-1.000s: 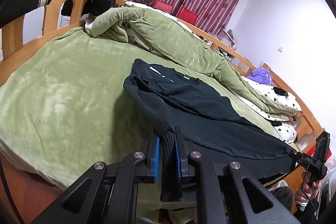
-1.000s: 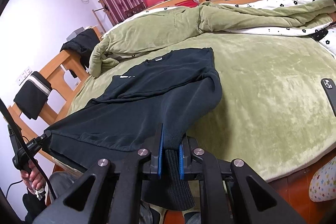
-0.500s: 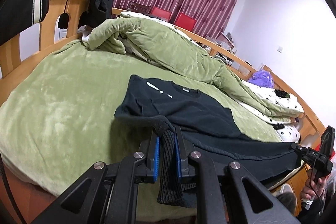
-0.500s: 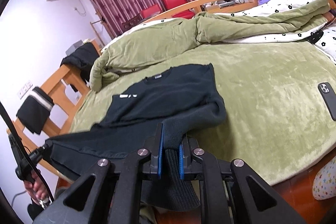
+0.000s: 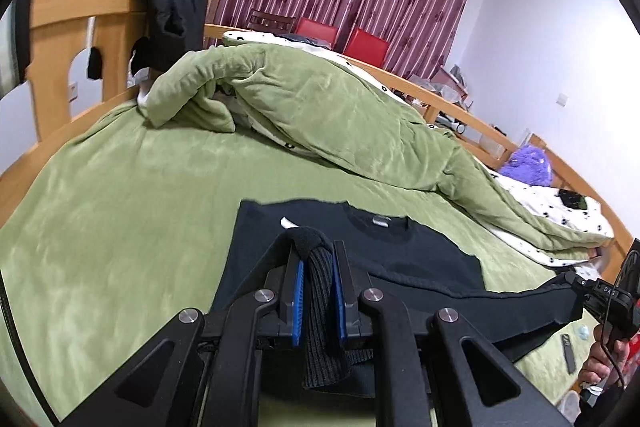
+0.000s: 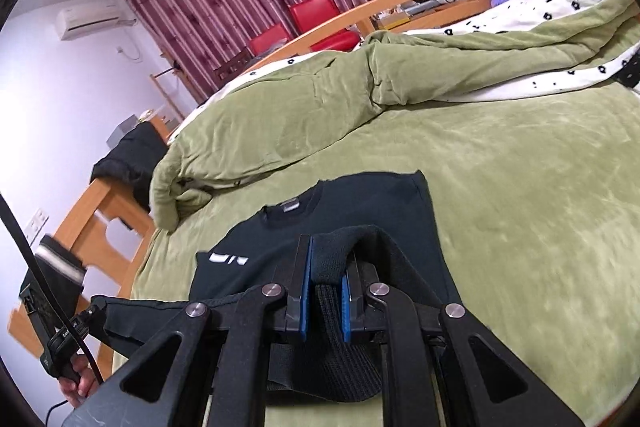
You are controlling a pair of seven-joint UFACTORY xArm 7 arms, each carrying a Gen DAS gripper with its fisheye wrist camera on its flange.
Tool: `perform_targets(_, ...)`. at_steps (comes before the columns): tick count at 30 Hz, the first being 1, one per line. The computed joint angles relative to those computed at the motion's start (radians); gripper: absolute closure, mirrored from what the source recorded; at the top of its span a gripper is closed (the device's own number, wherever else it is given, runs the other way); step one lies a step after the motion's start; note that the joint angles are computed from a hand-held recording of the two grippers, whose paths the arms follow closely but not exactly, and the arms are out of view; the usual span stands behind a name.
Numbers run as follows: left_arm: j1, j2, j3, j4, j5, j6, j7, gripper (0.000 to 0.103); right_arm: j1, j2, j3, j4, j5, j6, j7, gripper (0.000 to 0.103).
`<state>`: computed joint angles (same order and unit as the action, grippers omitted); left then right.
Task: Fold small clothes
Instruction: 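Lift the hem with both tools and fold it onto the collar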
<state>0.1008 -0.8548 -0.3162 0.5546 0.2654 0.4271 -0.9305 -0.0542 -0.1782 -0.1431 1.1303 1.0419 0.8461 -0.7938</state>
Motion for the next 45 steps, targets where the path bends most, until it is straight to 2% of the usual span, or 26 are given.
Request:
perform_targets(7,0.154,0.309,-0.035,0.148,0.115,-0.14,-0.021,0.091,-0.013,0.305,0.094,0.274,0.005,-0.06,0.058,0.091)
perform_targets(12,0.21,0.471,-0.046,0.221,0.213,-0.195,-0.1,0.091,-0.033,0.485,0.171,0.449,-0.049,-0.101,0.099,0.091)
perform_targets(17,0.251,0.612,-0.055,0.29,0.37,-0.213,-0.214,0.091,-0.032,0.607,0.229,0.549,-0.143,-0.165,0.124,0.091)
perform_targets(23,0.213,0.717,0.007,0.334,0.446,-0.235,-0.271,0.09,-0.04,0.723,0.278,0.628,-0.253,-0.222,0.169,0.091)
perform_targets(25,0.189,0.741,0.033,0.343,0.447,-0.24,-0.273,0.087,-0.01,0.766,0.252,0.663,-0.36,-0.22,0.243,0.09)
perform_targets(28,0.128,0.755,0.069,0.364,0.395,-0.176,-0.215,0.081,0.013,0.795,0.236,0.679,-0.48,-0.196,0.314,0.084)
perform_targets(30,0.092,0.737,0.09,0.359,0.376,-0.14,-0.201,0.075,0.005,0.778,0.247,0.655,-0.522,-0.204,0.322,0.08)
perform_targets(32,0.072,0.705,0.11,0.328,0.395,-0.159,-0.234,0.062,-0.016,0.726,0.271,0.596,-0.542,-0.238,0.3,0.072)
perform_targets(33,0.068,0.683,0.116,0.308,0.422,-0.174,-0.27,0.048,-0.023,0.692,0.278,0.558,-0.546,-0.267,0.292,0.069)
perform_targets(34,0.071,0.656,0.116,0.284,0.466,-0.192,-0.329,0.039,-0.026,0.668,0.281,0.532,-0.551,-0.287,0.291,0.065)
perform_targets(35,0.09,0.626,0.099,0.259,0.497,-0.21,-0.38,0.039,-0.037,0.618,0.292,0.478,-0.538,-0.326,0.272,0.063)
perform_targets(36,0.067,0.605,0.116,0.242,0.495,-0.207,-0.389,0.039,-0.055,0.579,0.309,0.436,-0.51,-0.343,0.243,0.062)
perform_targets(39,0.053,0.546,0.11,0.195,0.454,-0.198,-0.375,0.039,-0.083,0.467,0.33,0.316,-0.41,-0.372,0.149,0.058)
perform_targets(43,0.061,0.486,0.068,0.147,0.425,-0.164,-0.371,0.039,-0.074,0.355,0.317,0.184,-0.289,-0.383,0.019,0.058)
perform_targets(45,0.069,0.468,0.049,0.132,0.423,-0.15,-0.371,0.039,-0.054,0.326,0.298,0.139,-0.269,-0.39,-0.018,0.058)
